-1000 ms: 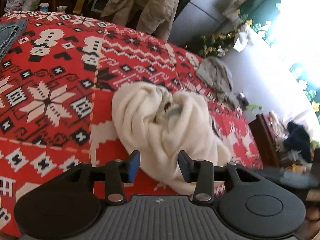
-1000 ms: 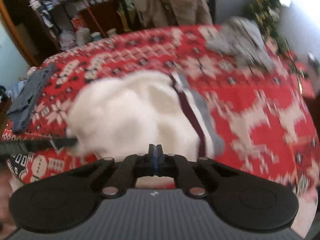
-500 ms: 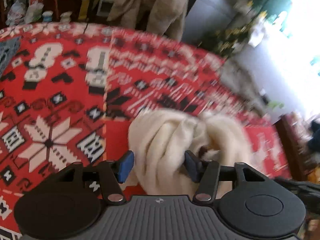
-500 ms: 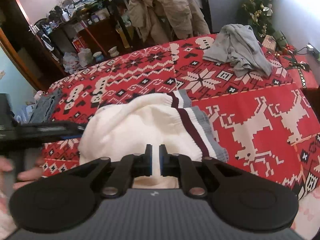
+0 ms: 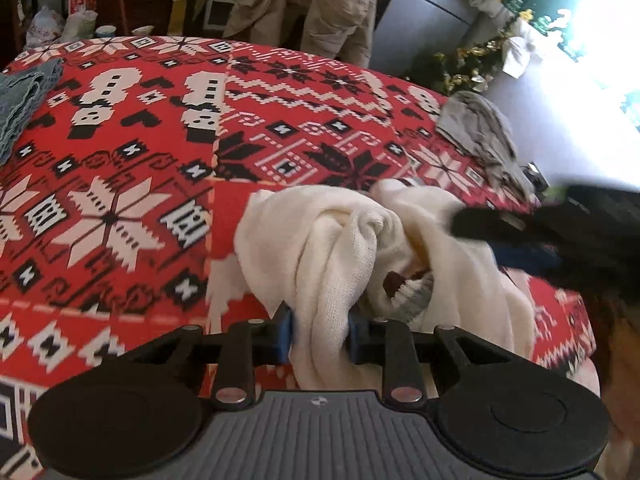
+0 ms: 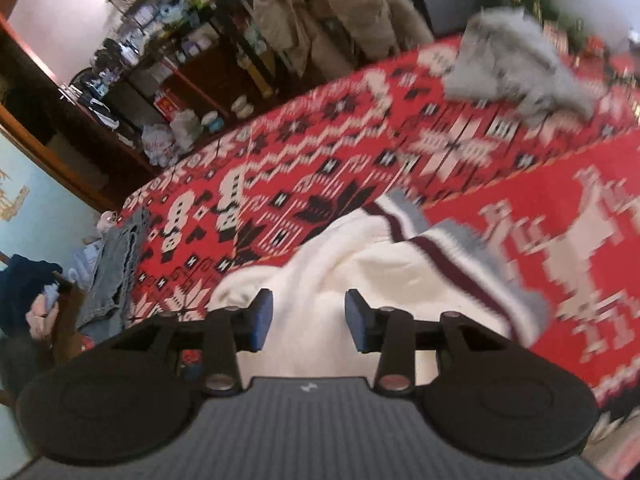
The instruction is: Fold clothes
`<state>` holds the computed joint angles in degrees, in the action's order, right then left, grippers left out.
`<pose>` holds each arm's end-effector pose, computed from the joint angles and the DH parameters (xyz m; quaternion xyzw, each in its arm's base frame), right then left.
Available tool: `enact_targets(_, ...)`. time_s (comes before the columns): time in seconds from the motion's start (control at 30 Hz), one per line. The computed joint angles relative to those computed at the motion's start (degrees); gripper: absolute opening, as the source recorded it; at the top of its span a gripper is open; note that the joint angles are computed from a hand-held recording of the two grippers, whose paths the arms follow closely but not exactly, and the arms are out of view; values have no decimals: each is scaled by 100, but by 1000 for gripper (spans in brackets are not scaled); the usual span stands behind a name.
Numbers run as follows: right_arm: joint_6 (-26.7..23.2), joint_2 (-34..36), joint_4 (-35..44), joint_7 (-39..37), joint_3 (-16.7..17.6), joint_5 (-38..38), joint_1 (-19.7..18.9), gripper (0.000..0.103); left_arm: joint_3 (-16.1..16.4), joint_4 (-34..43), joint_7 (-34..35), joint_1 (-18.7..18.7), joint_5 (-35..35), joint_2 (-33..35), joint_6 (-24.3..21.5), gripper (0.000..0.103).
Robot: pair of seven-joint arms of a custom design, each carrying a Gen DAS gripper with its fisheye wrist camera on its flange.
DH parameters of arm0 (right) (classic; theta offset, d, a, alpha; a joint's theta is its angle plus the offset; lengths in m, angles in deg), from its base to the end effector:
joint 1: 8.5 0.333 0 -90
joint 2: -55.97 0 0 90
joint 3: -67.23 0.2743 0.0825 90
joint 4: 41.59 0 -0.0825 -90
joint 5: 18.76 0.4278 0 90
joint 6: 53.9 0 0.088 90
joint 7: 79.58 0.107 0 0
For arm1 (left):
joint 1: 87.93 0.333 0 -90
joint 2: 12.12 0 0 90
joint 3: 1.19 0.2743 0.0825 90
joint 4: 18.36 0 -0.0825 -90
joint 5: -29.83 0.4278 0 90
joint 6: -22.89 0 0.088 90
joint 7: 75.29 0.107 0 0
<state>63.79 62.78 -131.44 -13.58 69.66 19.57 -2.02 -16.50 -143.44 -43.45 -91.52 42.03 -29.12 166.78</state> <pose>0.6577 0.1355 0.5714 -0.7685 0.5290 0.0554 0.3556 0.5331 -0.1932 0.5233 -0.8234 0.4670 -0.2818 0.1566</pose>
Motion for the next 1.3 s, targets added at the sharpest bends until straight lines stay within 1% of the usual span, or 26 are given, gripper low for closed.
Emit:
enact_targets(0.03, 36, 44, 20, 43, 28, -76, 44, 44, 1, -57, -30, -10, -24, -57, 23, 26)
enact_targets(0.07, 70, 90, 44, 87, 56, -153, 87, 28, 2, -115, -59, -17, -55, -114, 49, 26)
enact_targets(0.1, 266, 57, -30, 12, 88, -409, 164, 11, 38, -183, -84, -27, -165, -162, 116, 26)
enact_targets(0.13, 415, 19, -99, -84, 110, -652, 229, 5, 71, -251, -107, -32, -281, -212, 185, 26)
enact_targets(0.17, 561, -53, -206, -164, 118, -646, 243, 5, 114, -332, -148, -26, -421, -272, 282, 26)
enact_targets(0.23, 659, -126, -258, -159, 68, -521, 203, 5, 150, -463, -280, 25, -633, -390, 447, 25)
enact_targets(0.27, 721, -164, -280, -139, 36, -476, 178, 5, 86, -508, -474, 122, -596, -462, 492, 25)
enact_targets(0.33, 977, -318, -398, -60, -62, -459, 104, 5, -127, -495, -821, 368, -244, -578, 528, 24)
enact_targets(0.4, 1031, -453, -470, -56, -175, -458, 8, 5, -287, -409, -1034, 558, 135, -627, 558, 24)
enact_targets(0.47, 690, -572, -545, -71, -298, -409, -108, 5, -407, -262, -1182, 697, 469, -587, 543, 24)
enact_targets(0.53, 378, -702, -700, -60, -375, -442, -178, 5, -435, -167, -1255, 735, 678, -509, 528, 24)
enact_targets(0.67, -166, -989, -1186, 5, -457, -657, -186, 5, -407, -138, -1361, 652, 860, -364, 232, 25)
enact_targets(0.7, -118, -1052, -1328, 5, -450, -685, -158, 5, -378, -173, -1340, 608, 883, -377, 137, 25)
enact_targets(0.73, -86, -1108, -1441, -21, -455, -657, -132, 6, -292, -280, -1276, 524, 789, -451, 114, 25)
enact_targets(0.77, -59, -1143, -1510, -69, -473, -585, -111, 10, -218, -390, -1208, 456, 682, -528, 102, 26)
enact_targets(0.83, -87, -1108, -1439, -96, -525, -431, -98, 12, -6, -726, -1083, 313, 262, -768, 333, 28)
enact_targets(0.9, -234, -971, -1191, -119, -578, -297, -129, 18, 84, -977, -1002, 272, -74, -974, 525, 29)
enact_targets(0.93, -282, -906, -1048, -115, -588, -246, -153, 23, 116, -1092, -956, 261, -238, -1072, 608, 30)
enact_targets(0.97, -329, -838, -902, -109, -593, -194, -182, 29, 33, -1102, -950, 341, -225, -1118, 572, 30)
enact_targets(1.07, -121, -841, -747, -209, -580, -151, -252, 40, -212, -1072, -937, 558, -32, -1229, 398, 33)
enact_targets(1.1, -30, -846, -717, -251, -577, -132, -268, 42, -303, -1027, -916, 631, 113, -1250, 304, 37)
enact_targets(1.17, 51, -840, -661, -301, -574, -49, -287, 50, -424, -913, -742, 712, 431, -1286, 124, 47)
enact_targets(1.2, 65, -826, -631, -338, -570, -4, -292, 53, -427, -878, -615, 697, 520, -1304, 92, 55)
enact_targets(1.23, 79, -812, -601, -374, -567, 41, -298, 60, -430, -843, -484, 684, 605, -1321, 62, 63)
enact_targets(1.27, 93, -798, -570, -411, -563, 86, -304, 68, -433, -808, -352, 672, 685, -1337, 38, 66)
enact_targets(1.3, 48, -773, -537, -468, -546, 68, -297, 71, -429, -782, -248, 660, 737, -1336, 63, 69)
